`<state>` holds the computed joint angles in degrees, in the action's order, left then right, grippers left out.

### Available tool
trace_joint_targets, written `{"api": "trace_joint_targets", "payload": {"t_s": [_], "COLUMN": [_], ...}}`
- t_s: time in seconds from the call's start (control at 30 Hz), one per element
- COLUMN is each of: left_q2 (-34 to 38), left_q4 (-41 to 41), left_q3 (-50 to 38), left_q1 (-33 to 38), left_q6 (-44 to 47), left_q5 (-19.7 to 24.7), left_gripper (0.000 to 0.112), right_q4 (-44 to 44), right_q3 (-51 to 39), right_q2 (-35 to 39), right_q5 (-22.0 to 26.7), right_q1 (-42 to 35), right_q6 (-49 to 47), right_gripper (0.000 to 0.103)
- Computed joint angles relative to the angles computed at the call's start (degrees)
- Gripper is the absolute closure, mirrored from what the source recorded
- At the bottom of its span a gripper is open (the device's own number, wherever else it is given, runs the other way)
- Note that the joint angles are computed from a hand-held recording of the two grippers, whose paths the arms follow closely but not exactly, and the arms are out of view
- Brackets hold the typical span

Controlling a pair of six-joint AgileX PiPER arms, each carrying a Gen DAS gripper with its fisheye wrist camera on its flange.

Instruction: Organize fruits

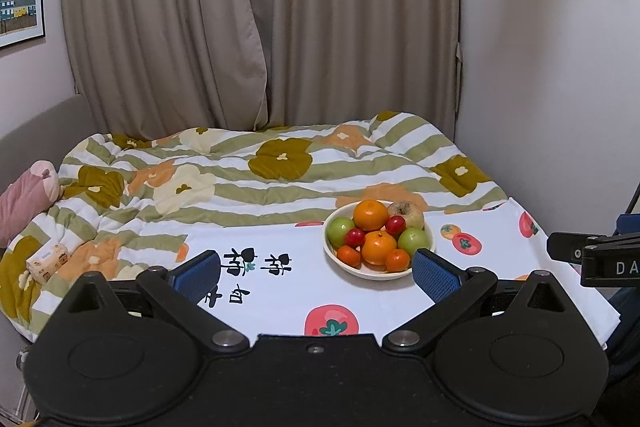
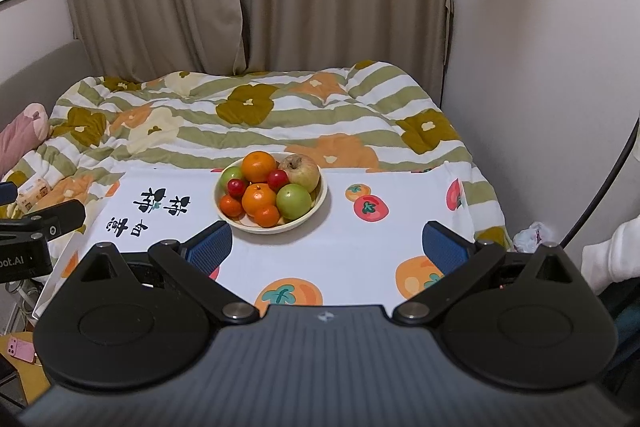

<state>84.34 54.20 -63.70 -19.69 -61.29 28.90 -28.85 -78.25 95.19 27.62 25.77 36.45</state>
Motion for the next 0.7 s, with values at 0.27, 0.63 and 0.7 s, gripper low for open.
{"api": "trace_joint_targets", "payload": {"t_s": [0.27, 0.63, 0.7], "left_q2": [0.42, 0.53, 0.65], "left_q4": [-0.46, -0.27, -0.01], "left_q3": [-0.36, -0.36, -0.47], "left_q1": [0.82, 1.38, 1.39], "left_q6": [0.64, 0.88, 0.74], "left_q5": [-0.59, -1.17, -1.15], "left_gripper": [0.009, 0.009, 0.009], "right_q4": [0.21, 0.44, 0.25], "right_q3": [0.26, -0.03, -0.18], "right_q2": [0.03, 0.39, 0.65], "right_q5": [-0.41, -0.70, -0.79], "right_q1": [-0.37, -0.48, -0.36], "right_q6": [-0.11, -0.14, 0.29], "right_gripper": [0.000, 0.000, 0.000]}}
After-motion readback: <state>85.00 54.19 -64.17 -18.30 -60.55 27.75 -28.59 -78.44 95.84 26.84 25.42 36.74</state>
